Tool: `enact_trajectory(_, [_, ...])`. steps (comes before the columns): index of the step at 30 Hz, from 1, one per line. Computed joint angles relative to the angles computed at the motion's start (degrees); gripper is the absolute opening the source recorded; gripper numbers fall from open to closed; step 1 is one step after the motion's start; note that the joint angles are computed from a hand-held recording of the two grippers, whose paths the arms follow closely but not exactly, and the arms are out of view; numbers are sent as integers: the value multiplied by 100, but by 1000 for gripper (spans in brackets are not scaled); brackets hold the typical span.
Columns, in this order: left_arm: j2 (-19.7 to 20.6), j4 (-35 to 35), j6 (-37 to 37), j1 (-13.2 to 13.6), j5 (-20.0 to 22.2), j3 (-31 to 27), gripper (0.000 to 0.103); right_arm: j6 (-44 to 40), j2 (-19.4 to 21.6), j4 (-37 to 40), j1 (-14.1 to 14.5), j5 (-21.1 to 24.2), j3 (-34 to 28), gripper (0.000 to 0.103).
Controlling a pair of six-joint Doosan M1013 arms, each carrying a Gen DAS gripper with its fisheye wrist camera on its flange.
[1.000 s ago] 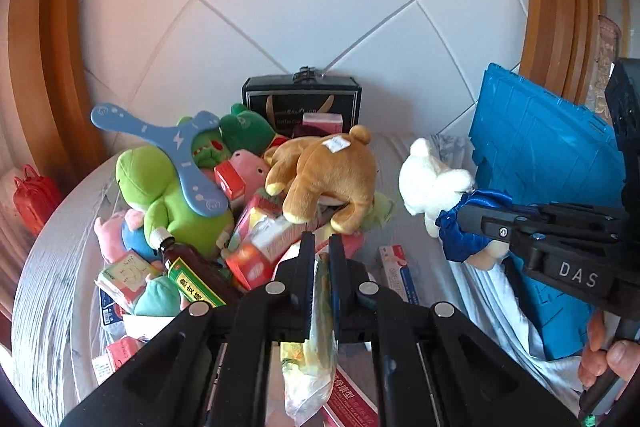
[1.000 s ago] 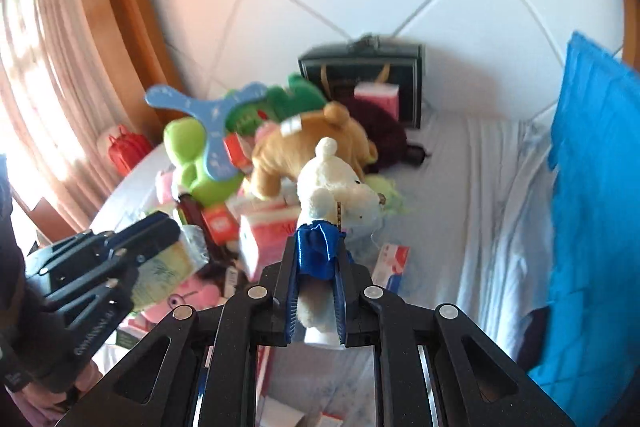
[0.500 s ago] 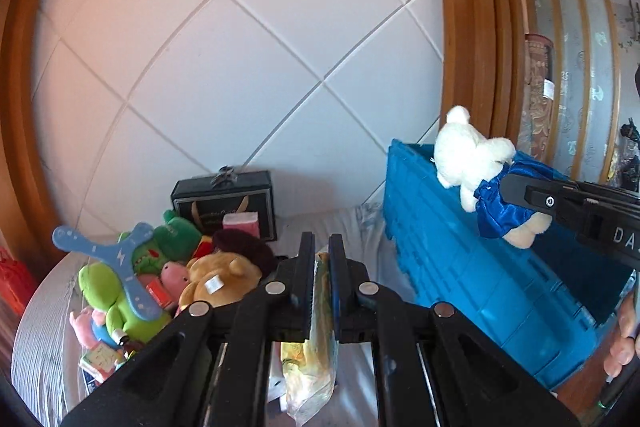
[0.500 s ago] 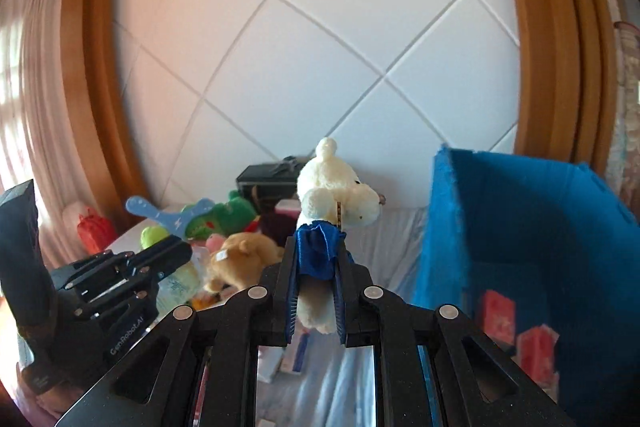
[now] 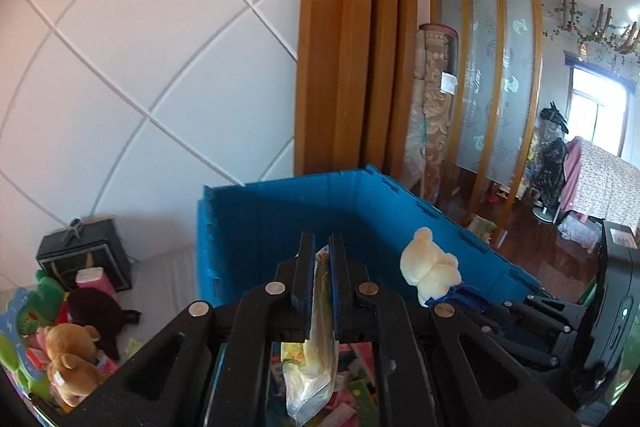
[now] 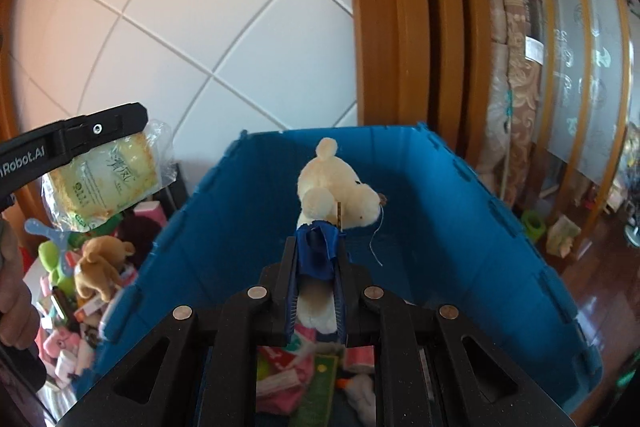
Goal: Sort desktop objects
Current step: 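Carry the packet and plush bear into the crate and release them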
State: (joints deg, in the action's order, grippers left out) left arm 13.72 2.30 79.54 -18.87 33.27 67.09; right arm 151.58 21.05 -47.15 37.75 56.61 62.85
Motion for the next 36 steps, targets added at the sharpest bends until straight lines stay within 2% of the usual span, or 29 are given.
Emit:
enact_trajectory(3, [441, -126, 7, -154, 650, -572, 7, -103, -160, -34, -128, 198, 236, 15])
enact_trajectory(5, [686, -115, -46, -232, 976, -871, 7, -250, -223, 150, -293, 108, 321, 15])
enact_trajectory(10, [1391, -54, -253, -258, 1861, -1913, 7, -1037, -119, 974, -716, 15, -14, 15])
enact_trajectory(15, [1990, 8, -374, -175, 2414, -2853, 7, -1988, 270, 1977, -1157, 155, -724, 15])
enact_trajectory(17, [2143, 117, -412, -150, 2404, -3036, 7, -2313, 439, 2332, -1329, 170, -975, 15])
enact_trajectory(19, [2180, 294, -595, -134, 2212, -2987, 7, -2401, 607, 2389, -1385, 251, -1192, 15])
enact_trajectory(21, [2263, 367, -679, -109, 2261, -3036, 7, -2486, 763, 2365, -1406, 316, -1346, 15])
enact_trajectory(24, [2468, 774, -882, -123, 2593, -3306, 7, -2601, 951, 2219, -1397, 523, -1520, 15])
enact_trajectory(26, [2642, 768, -878, -109, 3012, -3613, 7, -2640, 984, 2065, -1381, 489, -1503, 16])
enact_trajectory(28, [2827, 736, -927, -94, 3489, -3950, 7, -2712, 950, 2258, -1410, 342, -1423, 19])
enact_trajectory(29, [2891, 719, -936, -86, 3668, -4066, 8, -2684, 933, 2263, -1433, 269, -1373, 21])
enact_trajectory(30, [2937, 725, -935, -82, 3818, -4142, 15, -2654, 928, 2202, -1422, 255, -1357, 31])
enact_trajectory(31, [2985, 757, -929, -84, 3961, -4215, 21, -2678, 938, 2159, -1417, 270, -1367, 50])
enact_trajectory(32, [3010, 790, -932, -86, 4046, -4239, 40, -2647, 953, 2101, -1413, 298, -1380, 62])
enact_trajectory(33, [3021, 842, -948, -90, 4090, -4236, 57, -2639, 962, 2116, -1418, 330, -1390, 79])
enact_trajectory(34, [3022, 912, -953, -98, 4113, -4217, 61, -2660, 982, 2163, -1433, 352, -1423, 83])
enact_trajectory(36, [2988, 1015, -962, -115, 4089, -4132, 61, -2674, 1001, 2174, -1436, 398, -1447, 83])
